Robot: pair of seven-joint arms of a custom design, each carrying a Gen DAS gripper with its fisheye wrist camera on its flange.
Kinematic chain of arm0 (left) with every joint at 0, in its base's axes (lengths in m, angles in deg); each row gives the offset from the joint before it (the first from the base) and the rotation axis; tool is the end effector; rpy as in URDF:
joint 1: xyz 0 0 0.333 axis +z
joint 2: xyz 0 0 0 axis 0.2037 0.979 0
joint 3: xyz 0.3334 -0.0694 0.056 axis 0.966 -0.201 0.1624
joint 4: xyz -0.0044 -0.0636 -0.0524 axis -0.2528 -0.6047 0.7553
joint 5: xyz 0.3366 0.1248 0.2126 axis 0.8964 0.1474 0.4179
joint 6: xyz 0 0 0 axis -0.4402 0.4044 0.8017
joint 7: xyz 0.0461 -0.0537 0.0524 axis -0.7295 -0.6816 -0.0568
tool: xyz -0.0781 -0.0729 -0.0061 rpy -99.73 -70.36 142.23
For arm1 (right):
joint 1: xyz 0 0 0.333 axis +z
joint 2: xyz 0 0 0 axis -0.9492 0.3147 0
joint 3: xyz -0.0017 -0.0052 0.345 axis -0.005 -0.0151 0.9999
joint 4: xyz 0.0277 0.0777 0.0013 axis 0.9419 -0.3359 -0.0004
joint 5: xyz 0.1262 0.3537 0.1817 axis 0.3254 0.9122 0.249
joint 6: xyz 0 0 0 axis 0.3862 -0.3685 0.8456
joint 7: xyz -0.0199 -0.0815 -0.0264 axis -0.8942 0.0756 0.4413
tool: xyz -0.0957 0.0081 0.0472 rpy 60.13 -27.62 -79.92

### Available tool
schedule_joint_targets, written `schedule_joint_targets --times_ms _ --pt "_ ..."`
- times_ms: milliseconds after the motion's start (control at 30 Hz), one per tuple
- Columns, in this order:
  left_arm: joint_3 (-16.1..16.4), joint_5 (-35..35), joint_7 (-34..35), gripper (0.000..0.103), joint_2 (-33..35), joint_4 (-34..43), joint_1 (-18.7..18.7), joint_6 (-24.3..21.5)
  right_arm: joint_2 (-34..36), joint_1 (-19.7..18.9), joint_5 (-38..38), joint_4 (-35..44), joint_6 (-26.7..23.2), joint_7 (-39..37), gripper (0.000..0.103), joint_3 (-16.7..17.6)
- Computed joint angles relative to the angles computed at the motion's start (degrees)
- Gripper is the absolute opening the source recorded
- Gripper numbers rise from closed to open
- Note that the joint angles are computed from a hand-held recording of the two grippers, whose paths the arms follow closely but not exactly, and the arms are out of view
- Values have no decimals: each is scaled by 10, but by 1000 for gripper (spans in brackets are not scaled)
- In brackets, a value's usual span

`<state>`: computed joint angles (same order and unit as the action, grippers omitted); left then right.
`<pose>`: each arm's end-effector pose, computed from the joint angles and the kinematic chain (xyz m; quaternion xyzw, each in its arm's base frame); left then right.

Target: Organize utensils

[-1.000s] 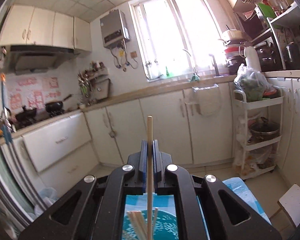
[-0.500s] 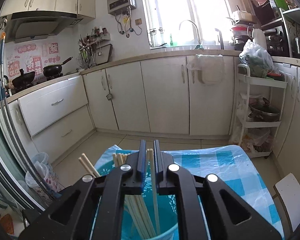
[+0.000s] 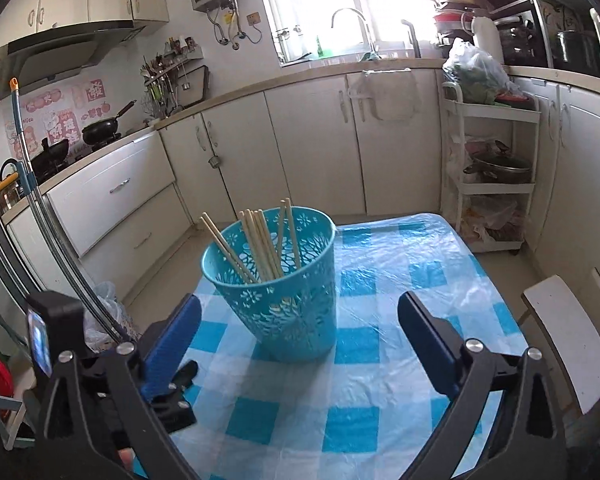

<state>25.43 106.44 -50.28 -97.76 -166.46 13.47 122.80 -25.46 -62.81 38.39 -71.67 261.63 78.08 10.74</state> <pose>0.4384 -0.2314 0.4655 -0.6784 0.6248 -0.2663 0.2802 0.4129 0.1783 0.5364 -0.6390 0.6077 -0.2554 0.3965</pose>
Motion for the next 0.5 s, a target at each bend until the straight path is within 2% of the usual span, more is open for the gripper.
schedule_joint_targets --times_ms 100,133,233,333,433,500 --pt "18 -56 34 95 -65 -25 -28 -15 -57 9 7 -17 -61 17 96 12" --pt "26 -82 52 95 -89 -35 -38 -16 -77 18 8 -24 -74 18 96 11" --pt "54 -165 123 95 -152 -50 -86 -61 -139 48 14 -44 -94 15 96 4" --pt "59 -204 169 95 -219 -67 -106 -91 -205 77 34 -62 -124 28 96 2" --pt "62 -256 204 95 -277 -71 -130 -162 -257 112 56 -68 -174 33 96 1" --pt "48 -267 210 95 -335 -93 -130 -167 -286 133 68 -73 -202 35 96 2"
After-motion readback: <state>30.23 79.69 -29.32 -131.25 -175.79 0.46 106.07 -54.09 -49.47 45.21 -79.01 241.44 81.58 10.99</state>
